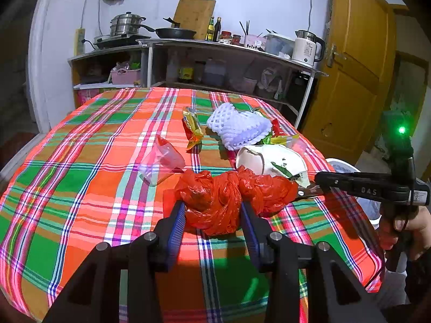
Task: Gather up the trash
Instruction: 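Carry the red bag to the white bin and release it with the left gripper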
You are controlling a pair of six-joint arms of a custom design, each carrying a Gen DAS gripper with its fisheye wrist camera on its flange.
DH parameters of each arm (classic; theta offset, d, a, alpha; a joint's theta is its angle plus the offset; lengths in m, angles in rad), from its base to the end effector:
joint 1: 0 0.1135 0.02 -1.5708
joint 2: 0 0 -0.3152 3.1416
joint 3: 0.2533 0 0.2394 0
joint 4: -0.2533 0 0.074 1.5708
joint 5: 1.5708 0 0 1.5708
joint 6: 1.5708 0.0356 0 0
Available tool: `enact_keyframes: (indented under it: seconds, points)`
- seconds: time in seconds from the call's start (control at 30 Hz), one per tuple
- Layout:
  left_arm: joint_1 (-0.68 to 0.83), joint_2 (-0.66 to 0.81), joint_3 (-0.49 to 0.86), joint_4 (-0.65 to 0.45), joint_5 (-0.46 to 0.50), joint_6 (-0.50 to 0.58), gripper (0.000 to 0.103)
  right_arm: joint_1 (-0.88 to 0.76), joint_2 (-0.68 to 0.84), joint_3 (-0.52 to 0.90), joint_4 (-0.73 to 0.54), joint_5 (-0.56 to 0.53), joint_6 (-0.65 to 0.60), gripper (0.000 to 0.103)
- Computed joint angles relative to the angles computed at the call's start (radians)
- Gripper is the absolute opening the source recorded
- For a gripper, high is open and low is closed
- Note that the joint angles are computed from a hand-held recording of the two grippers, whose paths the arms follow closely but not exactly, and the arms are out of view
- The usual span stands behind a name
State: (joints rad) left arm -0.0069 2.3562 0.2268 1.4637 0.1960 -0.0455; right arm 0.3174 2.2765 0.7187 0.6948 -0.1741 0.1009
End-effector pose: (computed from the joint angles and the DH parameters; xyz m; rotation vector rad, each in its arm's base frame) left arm 0.2565 -0.0087 0.0408 0.0636 2.2320 -0.2476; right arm 0.3385 0.1177 0.0396 -0.3439 2.4322 0.3979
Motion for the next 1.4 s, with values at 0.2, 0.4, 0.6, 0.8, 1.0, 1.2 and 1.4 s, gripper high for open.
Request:
enact_keyframes:
  seconds: [0.2,0.4,0.6,0.8,1.0,1.2,1.4]
  points:
    - [-0.027,-0.021,-0.043,0.04,-0.021,-0.009,0.041,-0.011,-0.034,-0.08,0.069,0.002,0.006,0.002]
    - [-0.067,-0.059,-0.077,0.053,-0.051,-0.024,0.041,-0.037,-0.081,-0.168,0.151,-0.01,0.018,0.002]
    - [-0.131,-0.114,-0.084,0.022,-0.084,-0.038,0.04,-0.087,-0.146,-0.265,0.236,-0.023,0.021,0.002]
    - [-0.22,-0.176,-0.038,-0.083,-0.117,-0.062,0.04,-0.163,-0.195,-0.339,0.301,-0.041,0.018,0.002]
    - [-0.321,-0.22,0.047,-0.206,-0.144,-0.076,0.04,-0.279,-0.214,-0.397,0.359,-0.073,0.002,0.001]
    - [-0.418,-0.235,0.155,-0.324,-0.167,-0.081,0.04,-0.427,-0.219,-0.424,0.381,-0.126,-0.024,0.001]
    - [-0.514,-0.21,0.289,-0.442,-0.183,-0.085,0.041,-0.556,-0.18,-0.412,0.372,-0.186,-0.065,0.001]
